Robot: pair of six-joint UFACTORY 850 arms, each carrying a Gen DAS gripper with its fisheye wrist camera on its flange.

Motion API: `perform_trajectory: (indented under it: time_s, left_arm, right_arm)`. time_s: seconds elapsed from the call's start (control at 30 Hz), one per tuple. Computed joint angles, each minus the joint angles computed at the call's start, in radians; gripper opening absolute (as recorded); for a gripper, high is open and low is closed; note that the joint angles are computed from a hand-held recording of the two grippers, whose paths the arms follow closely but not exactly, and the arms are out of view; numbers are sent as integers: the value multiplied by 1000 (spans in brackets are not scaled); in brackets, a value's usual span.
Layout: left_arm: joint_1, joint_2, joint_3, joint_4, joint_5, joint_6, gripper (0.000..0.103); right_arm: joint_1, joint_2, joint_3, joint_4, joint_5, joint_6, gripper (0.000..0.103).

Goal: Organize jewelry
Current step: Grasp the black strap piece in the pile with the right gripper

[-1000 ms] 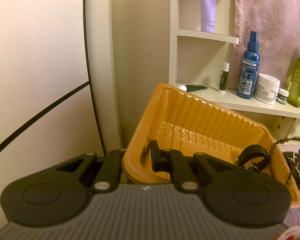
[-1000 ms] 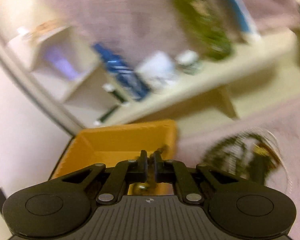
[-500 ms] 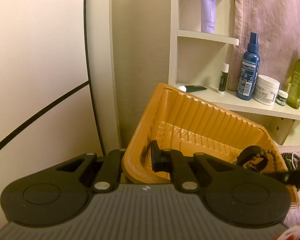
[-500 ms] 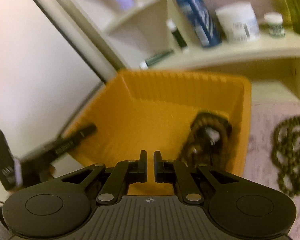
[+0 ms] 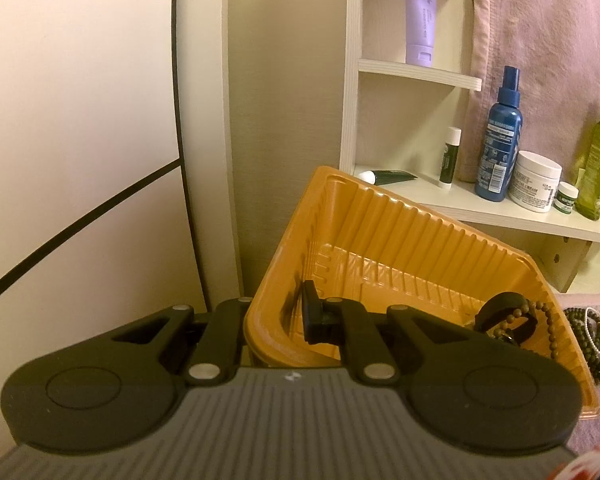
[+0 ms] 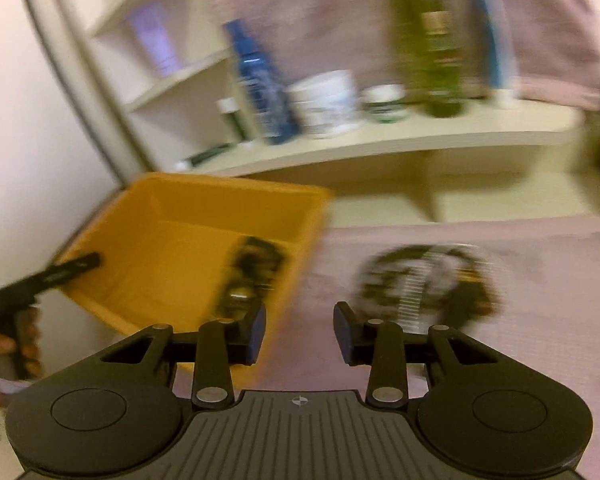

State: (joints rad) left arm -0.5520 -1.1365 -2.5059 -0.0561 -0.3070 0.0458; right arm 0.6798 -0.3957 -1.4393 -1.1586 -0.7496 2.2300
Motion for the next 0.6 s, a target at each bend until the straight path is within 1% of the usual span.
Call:
perform_trajectory:
  time_s: [0.07,0.17,0.23,0.37,0.5,0.6]
  left_arm:
    - [0,-5,-9,1,-5,1,10]
    - [0,-8,-15,4,-9,3,10]
    - [0,-11,-22,5,-14,4,10]
    - [-1,-22,-41,13,-22,-1,10]
    - [-1,-23,-44,14,-23,-2,10]
    - [-2,-24,-47,14,-26,0,10]
  right_arm:
    - [9,29,38,51,-55,-15,38]
    - [9,64,93,114,-89,-15,38]
    - [6,81,122,141,-96,-16,38]
    - [-7,103,158,153,-73,18,38]
    - [-28,92,156,155,-49,4,38]
    - [-49,85,156,159,-9,15,38]
